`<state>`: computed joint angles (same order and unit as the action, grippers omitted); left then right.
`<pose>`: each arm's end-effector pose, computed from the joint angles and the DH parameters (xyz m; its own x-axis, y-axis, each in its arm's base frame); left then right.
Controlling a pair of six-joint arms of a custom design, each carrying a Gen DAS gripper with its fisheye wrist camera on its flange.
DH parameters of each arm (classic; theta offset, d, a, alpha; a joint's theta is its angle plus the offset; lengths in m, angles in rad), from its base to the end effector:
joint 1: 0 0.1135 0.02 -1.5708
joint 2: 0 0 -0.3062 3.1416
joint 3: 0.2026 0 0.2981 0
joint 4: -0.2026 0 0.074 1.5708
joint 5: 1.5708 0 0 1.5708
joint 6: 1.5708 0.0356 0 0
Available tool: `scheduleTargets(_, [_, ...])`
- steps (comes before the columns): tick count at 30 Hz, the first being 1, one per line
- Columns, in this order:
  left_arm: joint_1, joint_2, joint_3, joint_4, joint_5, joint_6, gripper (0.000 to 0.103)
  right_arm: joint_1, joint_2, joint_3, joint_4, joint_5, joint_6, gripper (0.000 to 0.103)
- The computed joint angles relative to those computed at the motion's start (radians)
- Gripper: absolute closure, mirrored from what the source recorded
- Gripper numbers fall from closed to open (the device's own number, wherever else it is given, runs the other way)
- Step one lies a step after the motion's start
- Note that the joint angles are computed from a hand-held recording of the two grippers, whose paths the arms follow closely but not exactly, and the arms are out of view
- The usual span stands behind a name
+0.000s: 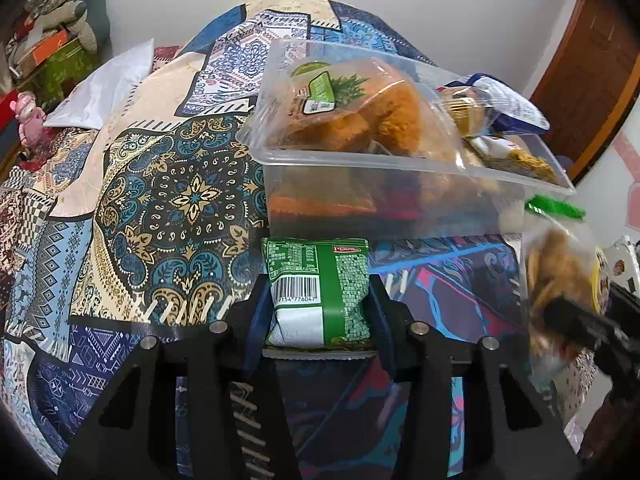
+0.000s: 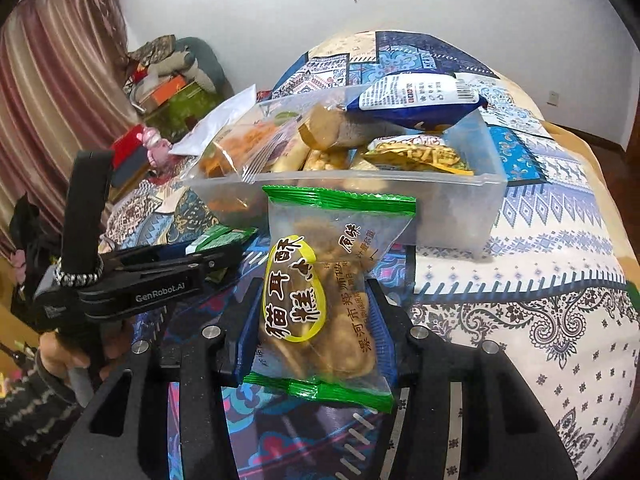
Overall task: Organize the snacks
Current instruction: 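Grasp green snack pack with left tool while right tool grasps green-labelled cake bag, then drop snack pack into box with left tool while right tool drops cake bag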
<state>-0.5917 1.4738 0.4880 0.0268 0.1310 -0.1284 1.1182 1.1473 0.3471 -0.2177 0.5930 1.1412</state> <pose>0.2168 -0.1513 0.1185 -0.7526 0.3528 -0.5559 0.5232 0.8331 -0.1796 0.1032 0.1666 0.1368 -0.7163 0.2509 -0.6511 0.0812 0.9567 0.2794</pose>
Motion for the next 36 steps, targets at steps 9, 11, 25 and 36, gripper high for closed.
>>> scheduleTargets(9, [0.015, -0.208, -0.079, -0.078, 0.003, 0.036, 0.062, 0.026, -0.104, 0.013, -0.102, 0.066, 0.021, 0.058])
scheduleTargets(11, [0.025, -0.266, -0.081, -0.113, 0.016, 0.043, 0.062, 0.024, -0.123, 0.024, -0.128, 0.082, 0.015, 0.058])
scheduleTargets(25, [0.022, -0.362, 0.066, -0.196, 0.064, 0.055, 0.062, -0.121, -0.243, 0.085, -0.149, 0.111, -0.181, 0.058])
scheduleTargets(36, [0.016, -0.134, 0.245, -0.128, 0.055, 0.040, 0.062, -0.365, -0.130, 0.122, 0.092, -0.075, -0.433, 0.058])
